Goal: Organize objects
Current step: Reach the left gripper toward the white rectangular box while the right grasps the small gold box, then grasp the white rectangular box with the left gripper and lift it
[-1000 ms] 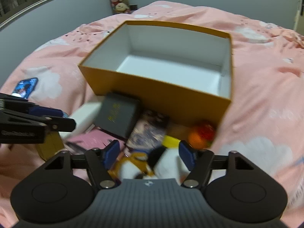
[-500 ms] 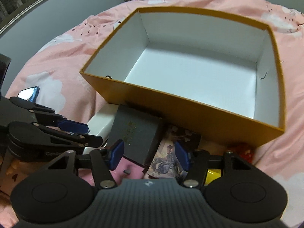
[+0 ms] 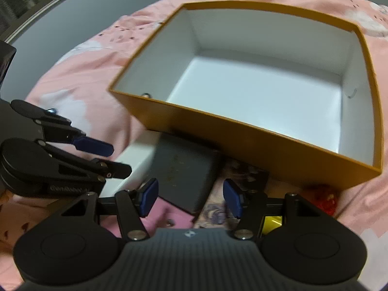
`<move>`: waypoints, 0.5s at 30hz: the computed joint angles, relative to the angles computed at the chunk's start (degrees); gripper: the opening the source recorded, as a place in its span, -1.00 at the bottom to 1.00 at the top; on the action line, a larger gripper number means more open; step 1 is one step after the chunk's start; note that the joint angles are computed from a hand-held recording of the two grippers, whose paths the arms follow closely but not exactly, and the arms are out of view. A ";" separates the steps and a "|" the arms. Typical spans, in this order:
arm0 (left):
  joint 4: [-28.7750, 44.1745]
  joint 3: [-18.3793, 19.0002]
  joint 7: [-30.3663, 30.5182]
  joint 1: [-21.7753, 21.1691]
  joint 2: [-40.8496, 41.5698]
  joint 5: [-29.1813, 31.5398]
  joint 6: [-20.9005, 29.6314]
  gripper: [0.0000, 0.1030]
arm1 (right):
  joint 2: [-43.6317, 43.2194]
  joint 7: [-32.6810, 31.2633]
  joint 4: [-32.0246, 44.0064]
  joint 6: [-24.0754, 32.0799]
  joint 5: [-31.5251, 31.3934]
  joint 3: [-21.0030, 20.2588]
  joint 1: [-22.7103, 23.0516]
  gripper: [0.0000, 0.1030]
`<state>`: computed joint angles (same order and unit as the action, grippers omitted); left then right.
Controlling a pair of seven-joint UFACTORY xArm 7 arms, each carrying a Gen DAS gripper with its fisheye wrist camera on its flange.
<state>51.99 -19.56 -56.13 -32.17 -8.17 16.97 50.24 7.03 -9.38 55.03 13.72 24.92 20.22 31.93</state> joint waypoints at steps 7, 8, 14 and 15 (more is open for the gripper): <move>-3.97 -1.35 -4.47 0.91 -8.45 -0.72 0.81 -0.10 | -2.62 -15.32 0.48 3.61 14.27 2.75 0.45 -0.03; -4.57 -1.81 -5.51 1.14 -9.45 -0.75 0.91 -0.10 | -2.93 -16.75 0.60 4.47 15.55 2.66 1.02 -0.04; -8.94 -3.51 -9.01 1.68 -15.14 -2.30 0.12 -0.12 | -5.16 -22.48 0.74 8.90 20.80 1.66 4.71 -0.19; -9.63 -3.75 -9.34 1.68 -16.11 -2.58 -0.01 -0.12 | -5.26 -22.98 0.85 9.27 20.83 1.62 5.36 -0.22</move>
